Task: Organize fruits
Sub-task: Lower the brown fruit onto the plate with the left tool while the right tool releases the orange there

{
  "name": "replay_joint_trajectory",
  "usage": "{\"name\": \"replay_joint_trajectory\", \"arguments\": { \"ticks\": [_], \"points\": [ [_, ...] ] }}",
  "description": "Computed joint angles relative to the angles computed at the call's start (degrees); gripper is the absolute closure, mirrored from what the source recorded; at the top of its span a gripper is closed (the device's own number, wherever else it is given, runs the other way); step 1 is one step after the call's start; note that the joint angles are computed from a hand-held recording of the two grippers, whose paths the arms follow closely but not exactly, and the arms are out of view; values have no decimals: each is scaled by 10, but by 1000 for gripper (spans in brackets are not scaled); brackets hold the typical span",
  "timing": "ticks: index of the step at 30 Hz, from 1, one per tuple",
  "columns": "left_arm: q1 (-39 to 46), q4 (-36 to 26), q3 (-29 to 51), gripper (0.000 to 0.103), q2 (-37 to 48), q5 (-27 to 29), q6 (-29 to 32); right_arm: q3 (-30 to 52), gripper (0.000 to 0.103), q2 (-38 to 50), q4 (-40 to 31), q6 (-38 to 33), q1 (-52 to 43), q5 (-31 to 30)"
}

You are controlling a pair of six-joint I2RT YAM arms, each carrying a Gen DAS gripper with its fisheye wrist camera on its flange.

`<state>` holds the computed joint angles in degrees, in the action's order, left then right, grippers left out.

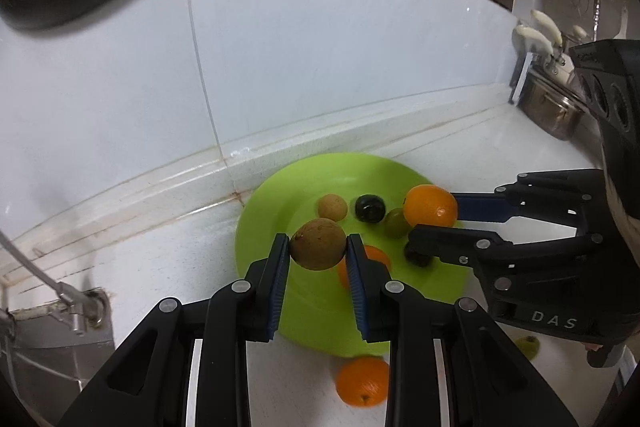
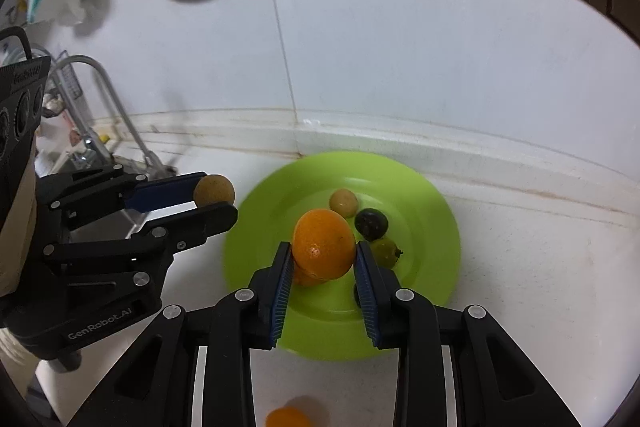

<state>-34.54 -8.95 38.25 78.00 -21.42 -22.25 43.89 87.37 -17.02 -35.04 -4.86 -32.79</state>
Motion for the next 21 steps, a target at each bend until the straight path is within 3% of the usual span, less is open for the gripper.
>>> {"name": "replay_joint_trajectory", "arguments": {
  "ticks": [11,14,16,18,21],
  "points": [
    [45,45,23,74,88,58,20,32,71,81,41,29,19,29],
    [43,41,27,57,91,49,19,36,71,85,42,31,18,31],
    [36,34,27,54,89,27,17,35,69,83,43,35,20,38],
    [34,25,24,53,81,16,9,29,60,76,54,43,23,48],
    [17,-1,14,48,50,-10,-14,21,60,57,55,38,14,50]
  ]
}}
